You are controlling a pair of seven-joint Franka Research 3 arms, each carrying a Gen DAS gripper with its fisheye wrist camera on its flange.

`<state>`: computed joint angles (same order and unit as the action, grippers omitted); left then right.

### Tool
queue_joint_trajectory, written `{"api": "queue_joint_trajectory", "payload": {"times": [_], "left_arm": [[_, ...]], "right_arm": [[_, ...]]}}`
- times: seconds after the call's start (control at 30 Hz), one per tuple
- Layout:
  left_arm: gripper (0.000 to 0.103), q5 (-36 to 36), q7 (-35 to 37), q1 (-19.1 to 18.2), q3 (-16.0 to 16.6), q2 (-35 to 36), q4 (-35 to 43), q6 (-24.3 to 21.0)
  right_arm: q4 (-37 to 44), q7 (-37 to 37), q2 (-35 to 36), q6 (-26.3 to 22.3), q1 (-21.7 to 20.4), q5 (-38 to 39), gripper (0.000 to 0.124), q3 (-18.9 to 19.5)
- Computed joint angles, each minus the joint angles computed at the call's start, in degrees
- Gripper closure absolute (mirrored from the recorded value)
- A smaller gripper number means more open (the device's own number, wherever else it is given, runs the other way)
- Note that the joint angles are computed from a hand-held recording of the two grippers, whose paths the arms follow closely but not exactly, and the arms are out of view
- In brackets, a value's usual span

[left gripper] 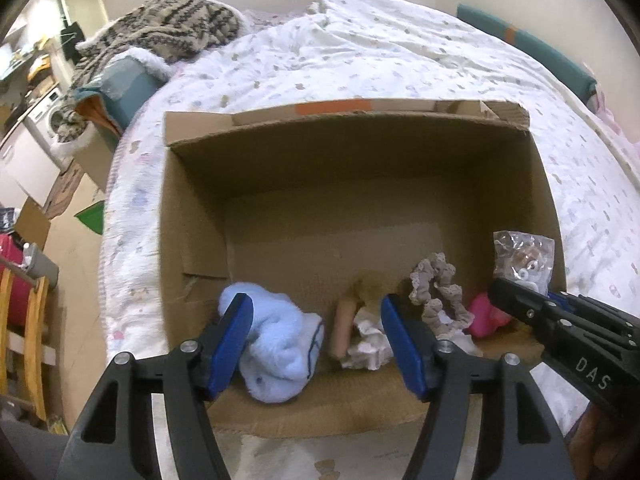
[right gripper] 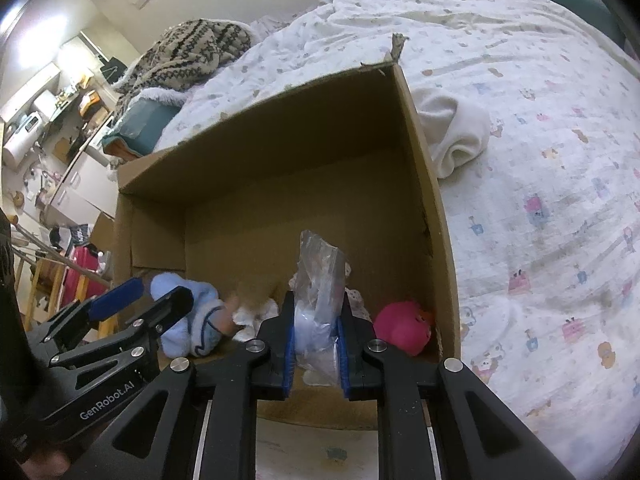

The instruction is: Organize soft objects

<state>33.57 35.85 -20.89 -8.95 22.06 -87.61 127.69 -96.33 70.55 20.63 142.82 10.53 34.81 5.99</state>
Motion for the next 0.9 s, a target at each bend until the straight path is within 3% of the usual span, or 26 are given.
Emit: {"api": "queue_joint_trajectory", "payload": {"times": [0.1,0.27,0.3,0.33,0.37,0.47,0.53,0.6,0.7,0.8,0.9], "left_arm": [[0.039,2.8,-2.7,-0.9,0.7,-1.2,-1.1,-0.1],[0.039,4.7,-3.9,-1.0,0.6,-2.0,-1.5,-1.0],[0.039,5.5,-4.8,-1.3,0.8,-2.2,-1.5,-1.9],[0.039,5.7,-5.1,-1.1,0.8,-2.6,-1.8,-2.0],[0.039,5.7,-5.3,-0.8,0.6,-3.1,-2.4,-1.7],[0.039,6.2,-6.5,-0.4,0.3,-4.6,-3.9,-1.4],[0.035,5.9,-7.2,0.3,0.0,-6.2,-5.8,-0.1],[0.025,6.0,-8.4,0.7,-0.3,-7.7,-7.5,0.6],[0.016,6.4,-9.8,1.6,-0.8,-10.7,-11.1,2.2],[0.006,6.8,-10.8,2.6,-1.4,-13.7,-15.0,5.4],[0.000,8.3,-12.6,3.5,-1.9,-16.7,-18.2,7.4]], "right_arm": [[-0.7,-1.4,-0.6,0.5,-0.4,1.3,0.091,0.4],[-2.6,-1.8,-2.1,3.7,1.3,-1.9,0.087,-0.4],[-3.1,-1.5,-2.4,4.3,1.5,-2.2,0.067,-0.4],[-3.6,-1.7,-2.7,5.2,1.4,-1.7,0.057,-0.3],[-4.3,-2.2,-3.2,6.3,1.2,-0.7,0.051,0.0],[-5.7,-2.5,-4.4,8.7,1.5,-0.8,0.049,0.0],[-7.3,-3.3,-5.5,11.3,1.6,-0.3,0.039,0.1],[-8.3,-4.9,-6.4,12.4,1.0,2.2,0.022,0.8],[-10.4,-4.8,-8.1,15.2,1.3,4.7,0.021,0.8],[-10.6,5.1,-9.0,16.6,4.5,-5.4,0.021,-2.2],[-12.4,7.6,-11.0,18.5,5.1,-10.0,0.021,-2.5]]}}
